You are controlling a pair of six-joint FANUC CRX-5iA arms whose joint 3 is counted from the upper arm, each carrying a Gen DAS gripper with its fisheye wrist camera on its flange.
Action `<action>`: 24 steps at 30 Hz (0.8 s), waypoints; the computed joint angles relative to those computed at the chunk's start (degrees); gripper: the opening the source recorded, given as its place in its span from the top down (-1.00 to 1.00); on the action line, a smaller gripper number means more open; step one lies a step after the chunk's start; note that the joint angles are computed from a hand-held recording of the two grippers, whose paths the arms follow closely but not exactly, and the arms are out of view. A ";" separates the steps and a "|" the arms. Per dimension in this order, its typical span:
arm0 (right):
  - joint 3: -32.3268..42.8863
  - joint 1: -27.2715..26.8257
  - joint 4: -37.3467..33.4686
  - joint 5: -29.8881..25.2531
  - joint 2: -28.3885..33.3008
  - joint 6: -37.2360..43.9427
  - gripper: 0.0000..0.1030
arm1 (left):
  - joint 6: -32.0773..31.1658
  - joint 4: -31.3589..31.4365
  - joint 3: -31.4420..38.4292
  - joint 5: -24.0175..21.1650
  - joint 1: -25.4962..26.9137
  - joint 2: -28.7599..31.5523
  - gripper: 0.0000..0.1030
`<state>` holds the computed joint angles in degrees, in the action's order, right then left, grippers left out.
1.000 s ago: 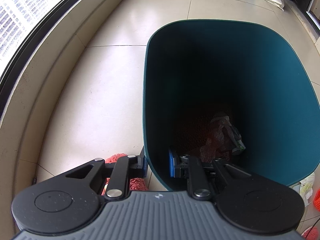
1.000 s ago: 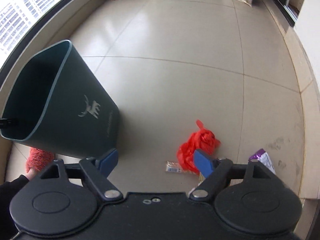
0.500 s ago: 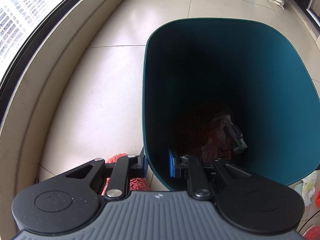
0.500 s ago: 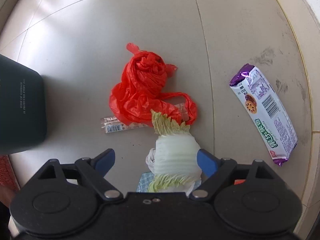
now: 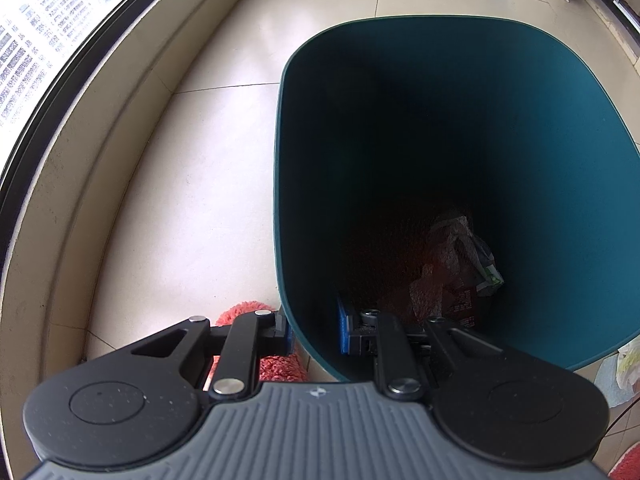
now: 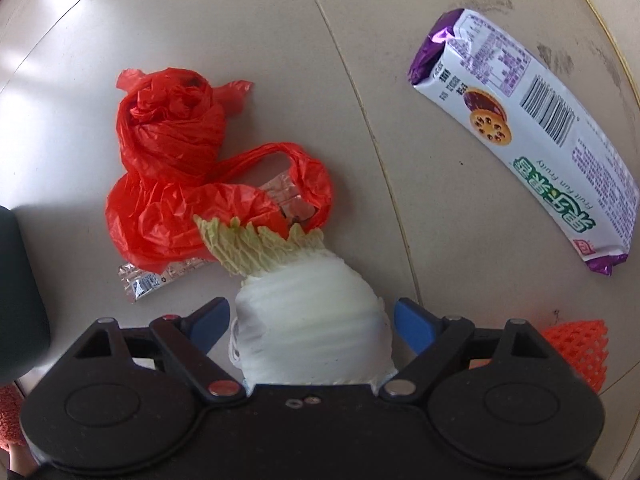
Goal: Collect trash
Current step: 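Return the right gripper to the floor and grasp the cabbage leaf, then carry the cabbage leaf over the bin and release it inside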
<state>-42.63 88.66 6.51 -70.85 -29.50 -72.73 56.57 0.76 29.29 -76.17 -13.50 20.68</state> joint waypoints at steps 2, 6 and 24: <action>-0.80 0.79 0.56 0.56 -0.32 -1.97 -0.73 | 0.08 -0.01 0.13 -0.10 -0.01 0.09 0.64; -2.65 3.82 2.99 0.36 -1.74 -8.87 -0.68 | -0.14 -0.37 -0.60 0.51 -0.11 -0.34 0.64; 8.23 -2.10 -1.66 -7.48 3.80 8.20 -0.54 | -0.05 1.13 -0.26 -0.18 0.80 0.19 0.64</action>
